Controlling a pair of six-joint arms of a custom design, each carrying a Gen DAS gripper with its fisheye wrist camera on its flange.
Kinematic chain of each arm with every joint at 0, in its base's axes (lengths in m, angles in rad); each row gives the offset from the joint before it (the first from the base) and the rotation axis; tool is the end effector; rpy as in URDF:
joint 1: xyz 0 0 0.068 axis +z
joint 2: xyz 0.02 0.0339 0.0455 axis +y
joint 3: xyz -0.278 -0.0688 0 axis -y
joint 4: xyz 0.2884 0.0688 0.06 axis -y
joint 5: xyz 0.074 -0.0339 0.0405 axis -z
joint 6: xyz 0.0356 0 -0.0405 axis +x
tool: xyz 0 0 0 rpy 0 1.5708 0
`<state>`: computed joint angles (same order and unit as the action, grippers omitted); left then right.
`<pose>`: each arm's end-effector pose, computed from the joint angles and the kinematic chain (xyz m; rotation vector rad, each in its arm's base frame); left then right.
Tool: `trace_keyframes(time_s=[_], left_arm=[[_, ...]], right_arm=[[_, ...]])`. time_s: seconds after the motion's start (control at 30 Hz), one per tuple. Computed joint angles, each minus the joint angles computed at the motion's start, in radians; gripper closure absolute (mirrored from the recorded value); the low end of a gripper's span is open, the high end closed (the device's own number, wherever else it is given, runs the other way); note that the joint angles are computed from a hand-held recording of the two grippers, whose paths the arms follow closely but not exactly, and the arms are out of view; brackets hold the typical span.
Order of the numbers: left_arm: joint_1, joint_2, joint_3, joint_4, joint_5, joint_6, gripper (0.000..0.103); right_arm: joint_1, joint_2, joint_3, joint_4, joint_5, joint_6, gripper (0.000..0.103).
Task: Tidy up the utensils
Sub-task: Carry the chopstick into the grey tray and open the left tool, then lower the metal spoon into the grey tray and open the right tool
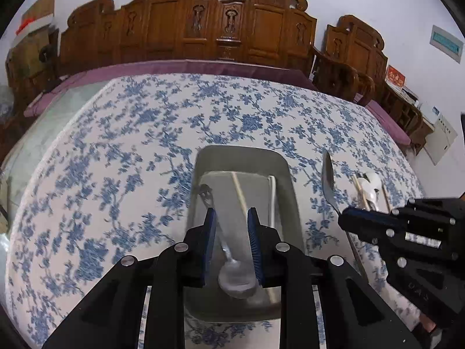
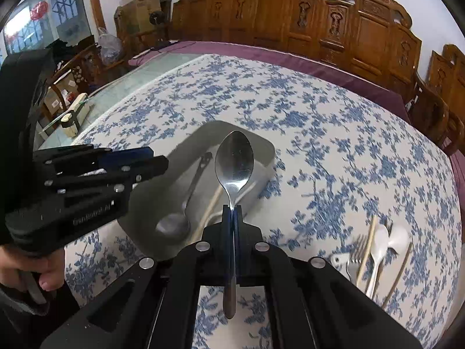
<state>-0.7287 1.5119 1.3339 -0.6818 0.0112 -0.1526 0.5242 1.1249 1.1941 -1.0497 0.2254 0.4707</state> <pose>0.2755 -0.2464 0.3160 0.7075 2.3697 -0.4041 0.2154 0.1153 0.3538 0.0193 2.5183 0.1148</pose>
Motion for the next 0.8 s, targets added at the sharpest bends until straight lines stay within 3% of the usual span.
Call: trace_keyframes(time_s=[0.5, 0.8], left_arm=[[0.112, -0.062, -0.028, 0.032, 0.040, 0.027, 0.082], [0.158, -0.048, -0.025, 0.030, 0.066, 0.064, 0.082]], right_arm=[[-0.019, 0.116, -0.004, 0.202, -0.059, 0.041, 0.100], [0.002, 0.197, 0.003, 0.244, -0.064, 0.052, 0.099]])
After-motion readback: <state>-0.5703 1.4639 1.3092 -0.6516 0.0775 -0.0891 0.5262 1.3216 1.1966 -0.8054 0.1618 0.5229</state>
